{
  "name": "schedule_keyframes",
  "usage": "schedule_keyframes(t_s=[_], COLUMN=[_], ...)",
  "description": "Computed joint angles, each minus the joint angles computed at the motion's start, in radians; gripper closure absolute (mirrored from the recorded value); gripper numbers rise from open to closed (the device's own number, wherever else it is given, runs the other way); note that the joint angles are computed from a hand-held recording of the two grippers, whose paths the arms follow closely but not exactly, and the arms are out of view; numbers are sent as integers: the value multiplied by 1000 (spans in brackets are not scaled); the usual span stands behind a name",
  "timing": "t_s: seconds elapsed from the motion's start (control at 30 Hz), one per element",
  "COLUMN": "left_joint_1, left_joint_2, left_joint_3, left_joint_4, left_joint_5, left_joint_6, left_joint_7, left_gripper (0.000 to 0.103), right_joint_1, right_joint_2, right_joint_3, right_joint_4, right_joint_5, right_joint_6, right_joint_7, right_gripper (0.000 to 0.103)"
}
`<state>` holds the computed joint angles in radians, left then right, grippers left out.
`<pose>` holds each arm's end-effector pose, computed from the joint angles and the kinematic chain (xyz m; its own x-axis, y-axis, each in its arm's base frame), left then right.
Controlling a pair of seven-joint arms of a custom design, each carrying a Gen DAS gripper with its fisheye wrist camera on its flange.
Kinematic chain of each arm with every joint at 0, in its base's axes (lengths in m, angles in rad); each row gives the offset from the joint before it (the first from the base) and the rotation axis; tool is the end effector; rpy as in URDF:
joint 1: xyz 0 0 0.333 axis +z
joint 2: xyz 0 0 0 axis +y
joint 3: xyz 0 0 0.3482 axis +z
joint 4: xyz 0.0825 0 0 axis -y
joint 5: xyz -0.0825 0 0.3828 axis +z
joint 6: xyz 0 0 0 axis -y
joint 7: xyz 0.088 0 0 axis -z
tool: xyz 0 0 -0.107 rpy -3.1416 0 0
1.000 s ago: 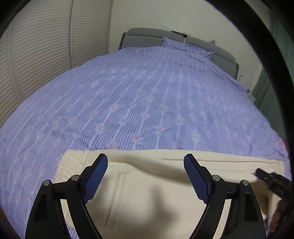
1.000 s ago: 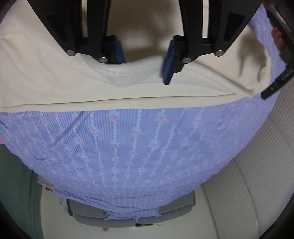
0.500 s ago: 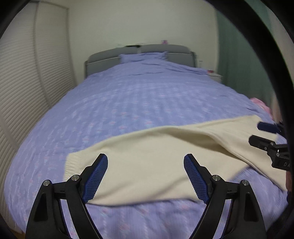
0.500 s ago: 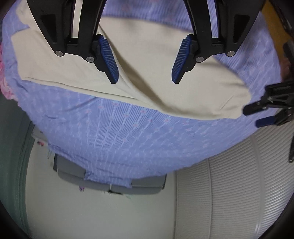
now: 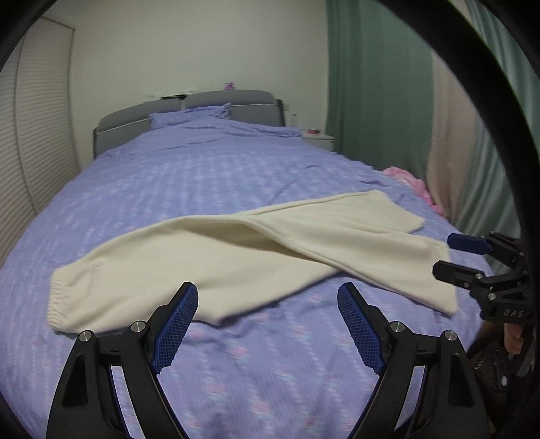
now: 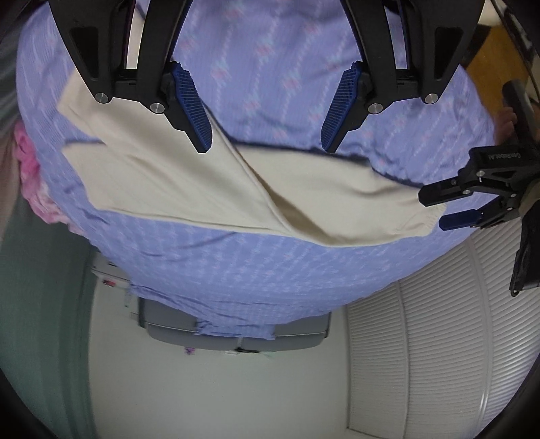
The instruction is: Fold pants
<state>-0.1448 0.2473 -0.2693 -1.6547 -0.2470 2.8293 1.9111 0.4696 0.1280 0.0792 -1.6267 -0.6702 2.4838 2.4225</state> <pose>0.6456 -0.2443 0.6132 -0.5041 -0.8633 0.0237 -0.5092 0.2749 -0.8156 0.5588 0.3404 0.6571 0.0669 -0.9976 0.0185 -0.6170 -0.0559 -0.7849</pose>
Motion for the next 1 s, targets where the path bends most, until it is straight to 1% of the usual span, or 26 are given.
schedule_keyframes(t_s=[0.07, 0.17, 0.23, 0.33, 0.43, 0.57, 0.63, 0.77, 0.8, 0.83, 0.9, 0.97, 1.0], left_joint_1=[6, -1, 5, -14, -42, -68, -62, -64, -68, -74, -52, -68, -78], left_joint_2=[-10, 3, 19, 53, 97, 149, 169, 235, 251, 277, 312, 372, 397], left_joint_3=[-32, -68, -91, -108, -102, -104, -114, -127, -123, -121, -144, -138, -130], left_joint_4=[-19, -11, 4, 32, 68, 101, 113, 154, 170, 200, 238, 322, 362], left_joint_5=[-46, -104, -158, -198, -183, -156, -154, -135, -121, -104, -108, -88, -76], left_joint_6=[0, -13, -30, -52, -68, -62, -62, -58, -63, -78, -109, -164, -196], left_joint_7=[32, 83, 133, 167, 171, 175, 191, 223, 224, 229, 274, 279, 274], left_gripper=[18, 18, 18, 18, 18, 18, 18, 18, 18, 18, 18, 18, 18], right_joint_1=[-1, -28, -55, -97, -135, -175, -199, -230, -236, -241, -248, -250, -253], right_joint_2=[-63, -152, -193, -239, -270, -292, -302, -309, -310, -311, -312, -308, -304], right_joint_3=[-5, 15, 33, 51, 69, 69, 73, 83, 82, 84, 91, 90, 88], right_joint_4=[-85, -205, -262, -338, -400, -478, -521, -579, -593, -599, -605, -607, -611], right_joint_5=[-44, -82, -85, -71, -68, -26, -28, -25, -22, -22, -16, 11, 20], right_joint_6=[2, -1, 2, 5, -5, 41, 75, 89, 101, 98, 85, 90, 112], right_joint_7=[69, 158, 201, 256, 315, 376, 433, 553, 580, 601, 666, 726, 772], right_gripper=[35, 35, 35, 35, 35, 35, 35, 35, 35, 35, 35, 35, 35])
